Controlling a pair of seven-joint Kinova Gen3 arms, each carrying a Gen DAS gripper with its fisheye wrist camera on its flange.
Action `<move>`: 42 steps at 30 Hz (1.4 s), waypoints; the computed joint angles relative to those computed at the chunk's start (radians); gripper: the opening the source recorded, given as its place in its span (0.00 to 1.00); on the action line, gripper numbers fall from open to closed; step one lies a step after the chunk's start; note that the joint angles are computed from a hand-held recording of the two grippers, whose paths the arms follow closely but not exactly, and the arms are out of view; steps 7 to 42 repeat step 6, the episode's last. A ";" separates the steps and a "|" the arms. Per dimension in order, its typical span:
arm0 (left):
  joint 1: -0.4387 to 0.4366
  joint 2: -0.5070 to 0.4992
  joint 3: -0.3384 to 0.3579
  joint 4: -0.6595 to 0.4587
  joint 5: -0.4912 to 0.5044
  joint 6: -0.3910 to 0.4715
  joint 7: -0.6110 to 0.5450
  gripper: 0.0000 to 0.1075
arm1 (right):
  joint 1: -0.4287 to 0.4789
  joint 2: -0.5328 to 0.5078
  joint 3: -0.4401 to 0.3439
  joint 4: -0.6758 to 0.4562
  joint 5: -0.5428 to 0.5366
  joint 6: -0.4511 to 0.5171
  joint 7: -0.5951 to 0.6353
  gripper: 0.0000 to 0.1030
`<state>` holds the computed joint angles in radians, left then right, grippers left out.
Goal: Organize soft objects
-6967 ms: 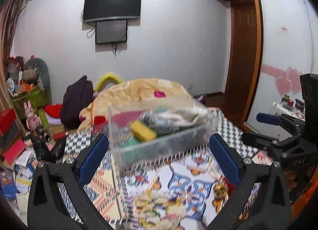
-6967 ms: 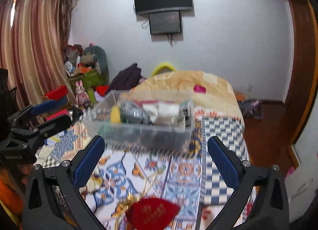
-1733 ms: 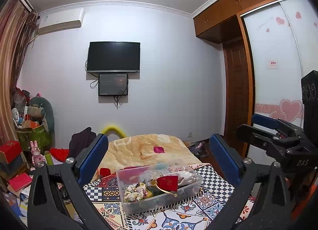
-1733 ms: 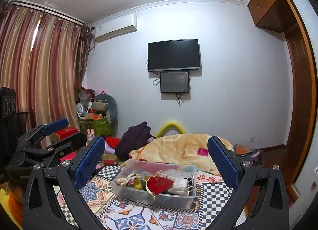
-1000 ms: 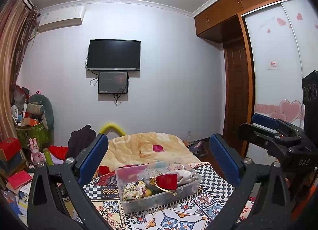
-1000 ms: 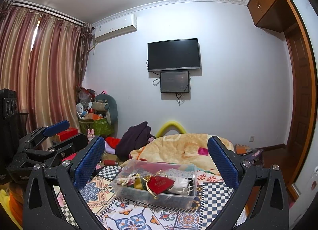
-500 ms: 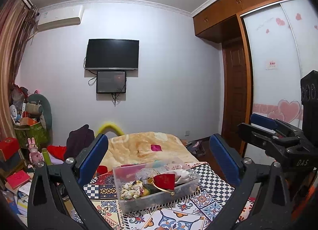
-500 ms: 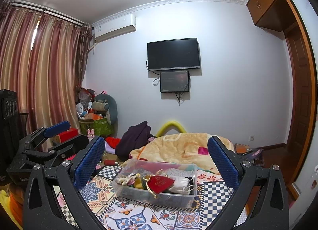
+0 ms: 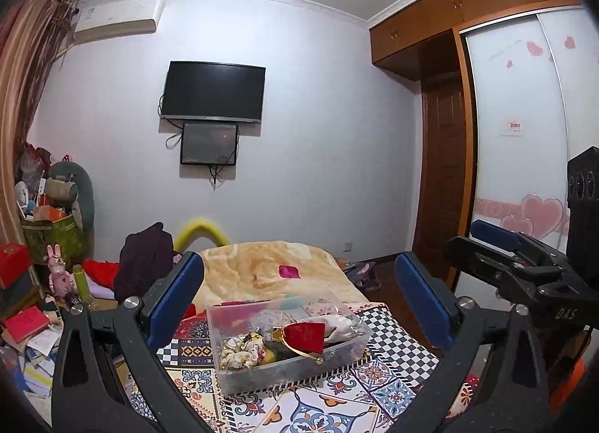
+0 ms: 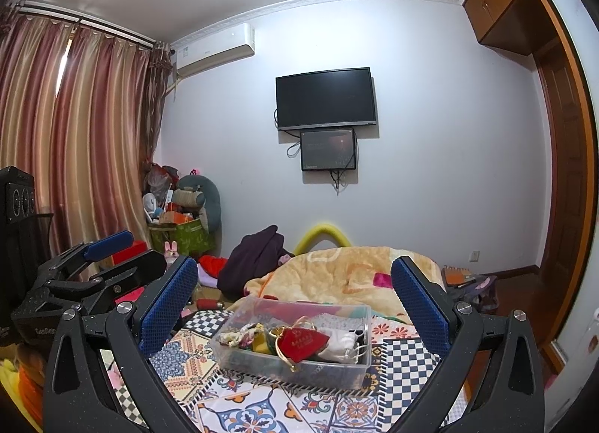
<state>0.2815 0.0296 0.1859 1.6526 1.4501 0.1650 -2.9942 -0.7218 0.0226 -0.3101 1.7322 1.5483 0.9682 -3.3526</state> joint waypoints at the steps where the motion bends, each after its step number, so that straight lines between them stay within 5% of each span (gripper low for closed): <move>1: 0.000 0.001 -0.001 -0.002 -0.022 0.000 0.025 0.96 | -0.001 0.001 -0.001 -0.002 -0.003 0.003 0.004 1.00; 6: -0.007 0.003 0.003 -0.006 -0.088 0.015 0.086 0.96 | -0.003 0.002 0.000 -0.009 -0.012 0.005 0.015 1.00; 42: -0.007 0.003 0.003 -0.006 -0.088 0.015 0.086 0.96 | -0.003 0.002 0.000 -0.009 -0.012 0.005 0.015 1.00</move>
